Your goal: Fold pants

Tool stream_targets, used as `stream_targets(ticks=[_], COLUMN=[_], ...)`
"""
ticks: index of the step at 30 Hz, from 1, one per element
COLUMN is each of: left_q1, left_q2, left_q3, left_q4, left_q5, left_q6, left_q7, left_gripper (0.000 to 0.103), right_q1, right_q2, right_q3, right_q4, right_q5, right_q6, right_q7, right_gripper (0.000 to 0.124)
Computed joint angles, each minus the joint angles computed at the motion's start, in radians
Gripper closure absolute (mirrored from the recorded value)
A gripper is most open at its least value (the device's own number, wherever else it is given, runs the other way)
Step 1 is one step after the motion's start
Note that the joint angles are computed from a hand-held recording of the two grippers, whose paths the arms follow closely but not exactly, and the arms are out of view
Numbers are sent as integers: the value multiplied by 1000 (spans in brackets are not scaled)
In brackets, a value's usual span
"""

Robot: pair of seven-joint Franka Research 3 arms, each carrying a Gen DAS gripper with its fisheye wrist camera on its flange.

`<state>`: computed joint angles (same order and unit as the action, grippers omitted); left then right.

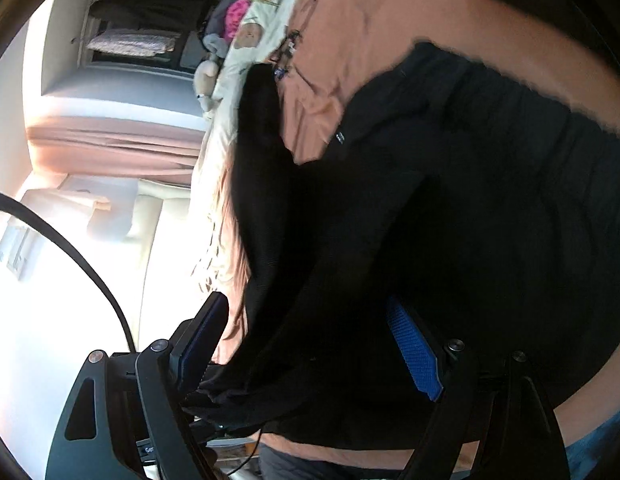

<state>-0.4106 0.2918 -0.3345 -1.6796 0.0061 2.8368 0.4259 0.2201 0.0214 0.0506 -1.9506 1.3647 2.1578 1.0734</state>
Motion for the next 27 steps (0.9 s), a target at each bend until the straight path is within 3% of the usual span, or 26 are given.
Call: stream_targets(ticks=[3, 9, 10, 11, 16, 20, 22, 27], left_q1=[10, 23, 11, 32, 63, 63, 50, 24], left_q2=[2, 16, 40, 28, -67, -174, -252, -357], left_q3=[-10, -20, -4, -23, -37, -32, -24, 14], left_q4=[-8, 10, 38, 31, -91, -215, -308, -433], left_q5=[-9, -45, -69, -46, -100, -147, -164, -127], left_q6=[7, -16, 0, -30, -9, -15, -12, -49], left_q7=[8, 67, 110, 84, 132, 162, 162, 75], left_gripper=[98, 98, 96, 94, 85, 73, 61, 61], right_q1=[-9, -27, -31, -36, -57, -63, -69, -55], right_q2=[16, 34, 34, 35, 57, 63, 70, 49], right_q3=[-3, -5, -7, -9, -14, -8, -10, -1], right_q4=[-4, 32, 39, 47, 102, 131, 148, 167], right_q5=[26, 78, 78, 77, 32, -27, -53, -144], right_q6=[-59, -60, -54, -56, -85, -81, -85, -13], right_q7=[8, -31, -35, -42, -58, -71, -74, -57], right_gripper=[43, 44, 48, 55, 83, 91, 93, 96])
